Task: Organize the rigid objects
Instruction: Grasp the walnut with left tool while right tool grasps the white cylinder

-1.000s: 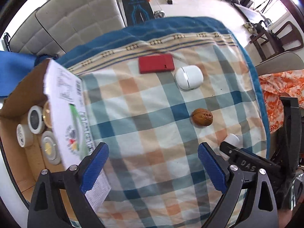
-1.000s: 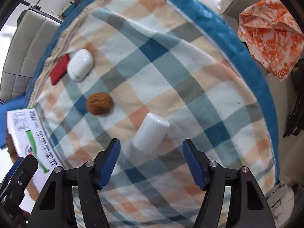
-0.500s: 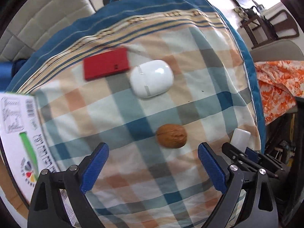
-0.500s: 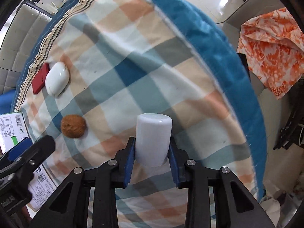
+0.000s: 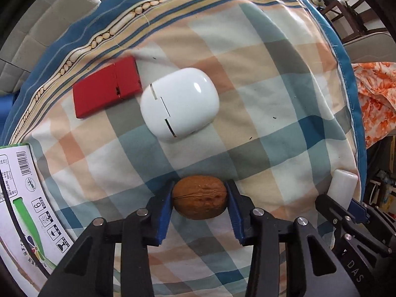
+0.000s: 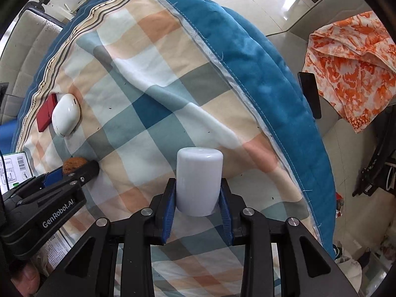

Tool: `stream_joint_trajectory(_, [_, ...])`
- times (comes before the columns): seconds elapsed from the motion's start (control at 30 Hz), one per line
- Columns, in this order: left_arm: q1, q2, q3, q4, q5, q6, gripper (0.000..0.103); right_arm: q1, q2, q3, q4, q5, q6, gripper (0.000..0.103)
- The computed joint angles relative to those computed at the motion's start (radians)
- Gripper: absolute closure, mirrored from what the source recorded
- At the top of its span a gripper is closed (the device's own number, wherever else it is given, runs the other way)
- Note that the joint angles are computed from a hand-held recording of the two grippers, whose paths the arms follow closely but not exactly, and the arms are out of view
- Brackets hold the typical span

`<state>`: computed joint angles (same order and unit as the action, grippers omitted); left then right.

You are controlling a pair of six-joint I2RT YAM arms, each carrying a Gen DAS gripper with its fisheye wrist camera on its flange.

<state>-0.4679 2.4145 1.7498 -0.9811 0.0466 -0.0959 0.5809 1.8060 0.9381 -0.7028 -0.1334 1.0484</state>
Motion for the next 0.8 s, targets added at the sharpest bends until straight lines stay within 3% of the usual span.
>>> stream_joint_trajectory(0.33, [0.049, -0.251, -0.226, 0.076, 0.037, 0.001, 0.065, 0.109, -0.001, 0.151, -0.134, 0.038, 0.022, 0.069])
stream_joint_trajectory(0.53, [0.158, -0.506, -0.37, 0.075, 0.091, 0.027, 0.065, 0.204, 0.015, 0.317, -0.227, 0.066, 0.037, 0.069])
stream_joint_trajectory(0.67, [0.291, -0.675, -0.436, 0.043, 0.119, 0.097, 0.065, 0.279, 0.075, 0.521, -0.322, 0.098, 0.052, 0.069])
stream_joint_trajectory(0.8, [0.418, -0.757, -0.401, -0.019, 0.128, 0.181, 0.065, 0.352, 0.184, 0.786, -0.432, 0.129, 0.056, 0.069])
